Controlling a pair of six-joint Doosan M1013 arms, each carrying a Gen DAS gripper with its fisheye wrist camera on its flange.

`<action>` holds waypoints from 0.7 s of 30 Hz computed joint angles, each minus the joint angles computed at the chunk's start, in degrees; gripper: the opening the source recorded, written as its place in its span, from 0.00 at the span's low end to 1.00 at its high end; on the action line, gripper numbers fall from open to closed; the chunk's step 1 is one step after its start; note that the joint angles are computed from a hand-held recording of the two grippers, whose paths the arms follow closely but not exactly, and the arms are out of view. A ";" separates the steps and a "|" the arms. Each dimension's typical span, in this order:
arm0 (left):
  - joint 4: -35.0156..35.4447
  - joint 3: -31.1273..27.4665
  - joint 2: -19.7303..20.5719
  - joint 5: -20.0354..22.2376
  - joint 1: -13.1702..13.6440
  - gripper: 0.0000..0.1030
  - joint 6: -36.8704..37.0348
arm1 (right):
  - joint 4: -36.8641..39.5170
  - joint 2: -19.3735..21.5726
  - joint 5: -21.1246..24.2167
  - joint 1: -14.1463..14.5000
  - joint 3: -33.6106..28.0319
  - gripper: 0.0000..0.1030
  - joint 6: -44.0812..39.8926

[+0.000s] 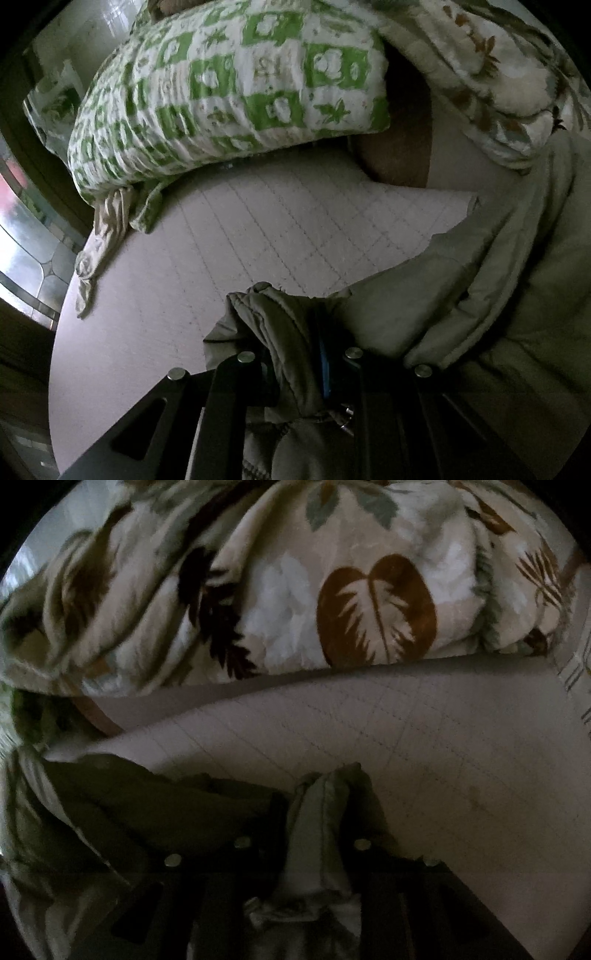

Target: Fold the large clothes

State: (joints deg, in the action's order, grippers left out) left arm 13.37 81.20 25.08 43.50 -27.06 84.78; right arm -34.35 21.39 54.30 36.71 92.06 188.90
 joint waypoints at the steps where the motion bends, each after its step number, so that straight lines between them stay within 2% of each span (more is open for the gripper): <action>1: -0.24 -0.03 -0.14 0.23 0.04 0.17 -0.05 | -0.71 -0.61 -1.08 0.05 0.70 0.26 1.92; 4: -3.16 -0.33 -0.61 0.62 0.69 0.19 0.73 | -2.63 -2.14 -4.79 -0.02 2.38 0.33 6.03; 5: -5.11 -0.39 -0.93 0.68 1.13 0.20 1.55 | -3.41 -2.51 -6.13 -0.10 2.80 0.44 7.00; 6: -6.18 -0.41 -1.19 0.73 1.33 0.21 1.93 | -4.64 -3.20 -7.82 0.01 3.60 0.69 8.45; 7: -7.26 -0.46 -1.41 0.85 1.57 0.22 2.14 | -6.44 -3.74 -8.22 0.35 4.08 0.83 10.12; 8: -7.82 -0.44 -1.68 0.97 1.71 0.23 2.03 | -7.75 -3.74 -6.43 0.94 3.75 1.00 10.96; 9: -8.36 -0.30 -2.03 0.80 1.79 0.24 2.20 | -8.38 -3.68 -3.36 1.54 3.01 1.00 10.59; 13: -9.04 0.34 -3.24 -0.09 1.57 0.28 2.43 | -7.50 -4.95 -4.73 1.58 3.66 1.00 9.31; 17: -13.74 0.00 -4.22 0.35 2.43 0.36 3.85 | -8.50 -5.89 -1.17 3.30 3.10 1.00 8.47; 19: -16.88 -0.56 -4.60 1.23 3.10 0.43 4.87 | -9.12 -5.95 0.69 4.32 2.27 1.00 7.13; 21: -18.20 -1.13 -4.94 2.36 3.39 0.72 5.38 | -9.56 -6.02 1.90 5.28 1.52 1.00 5.62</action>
State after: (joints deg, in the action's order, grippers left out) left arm -4.83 80.07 20.14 45.85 -23.68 90.17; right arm -43.91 15.37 56.20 41.99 93.58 194.51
